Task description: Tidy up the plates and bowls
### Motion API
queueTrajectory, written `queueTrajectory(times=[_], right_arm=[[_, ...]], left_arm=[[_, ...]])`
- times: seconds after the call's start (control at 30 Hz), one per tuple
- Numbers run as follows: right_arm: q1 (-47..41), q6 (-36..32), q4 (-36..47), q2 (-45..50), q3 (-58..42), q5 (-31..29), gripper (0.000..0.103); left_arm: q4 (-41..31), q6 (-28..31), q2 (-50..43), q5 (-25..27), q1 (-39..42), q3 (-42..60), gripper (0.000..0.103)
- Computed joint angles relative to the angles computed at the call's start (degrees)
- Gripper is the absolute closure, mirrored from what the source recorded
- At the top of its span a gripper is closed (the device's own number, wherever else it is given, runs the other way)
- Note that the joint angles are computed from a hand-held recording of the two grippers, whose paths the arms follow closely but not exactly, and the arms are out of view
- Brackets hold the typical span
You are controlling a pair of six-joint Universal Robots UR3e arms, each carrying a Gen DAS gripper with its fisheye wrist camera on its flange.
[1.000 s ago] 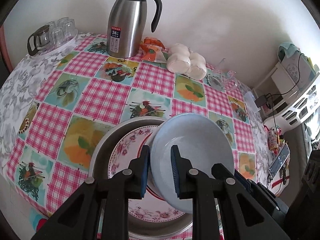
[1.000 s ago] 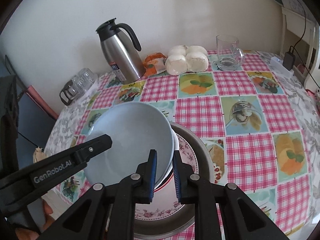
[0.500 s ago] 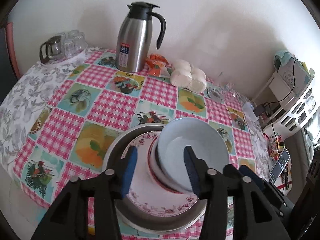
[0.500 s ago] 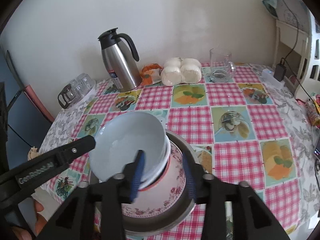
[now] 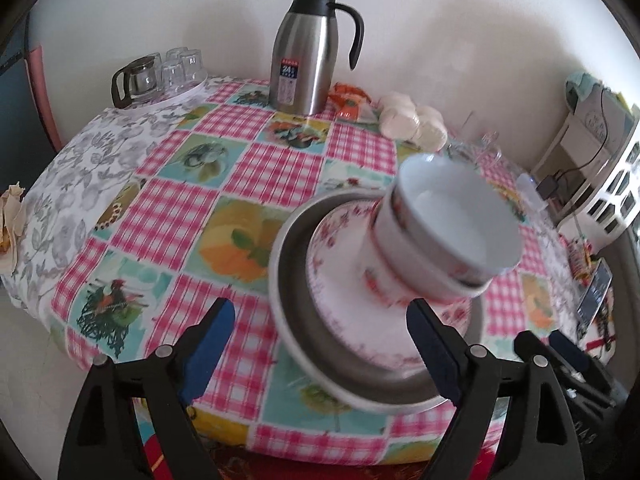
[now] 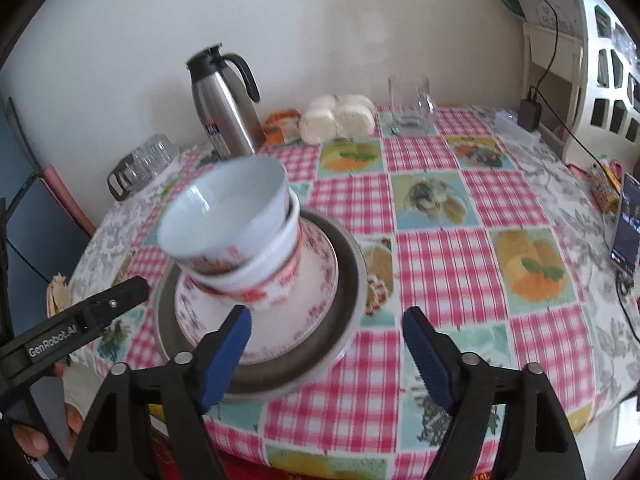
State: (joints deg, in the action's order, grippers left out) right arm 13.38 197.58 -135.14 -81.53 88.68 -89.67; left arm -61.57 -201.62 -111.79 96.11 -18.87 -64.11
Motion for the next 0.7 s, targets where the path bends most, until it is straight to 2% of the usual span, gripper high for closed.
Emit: queueTrajectory(times=[0.13, 0.2, 0.3, 0.7], right_arm=[[0.15, -0.04, 0.55, -0.05, 1.3, -0.68, 0.007], [0.24, -0.03, 0.93, -0.04, 1.82, -0.98, 0.005], [0.6, -0.41, 0.98, -0.05, 2.54, -1.37, 0.0], [3.03, -0.71, 1.1, 1.06, 2.25, -3.54, 0.0]], left_arm=[[-0.46, 0.8, 0.74, -0.75, 0.7, -3.19, 0.014], [0.16, 0.98, 1.18, -1.26, 1.1, -4.44, 0.008], [0.69, 1.47, 1.74, -1.61, 1.36, -5.61, 0.007], [1.0, 4.78, 2.39, -1.51, 0.87, -9.01, 0.007]])
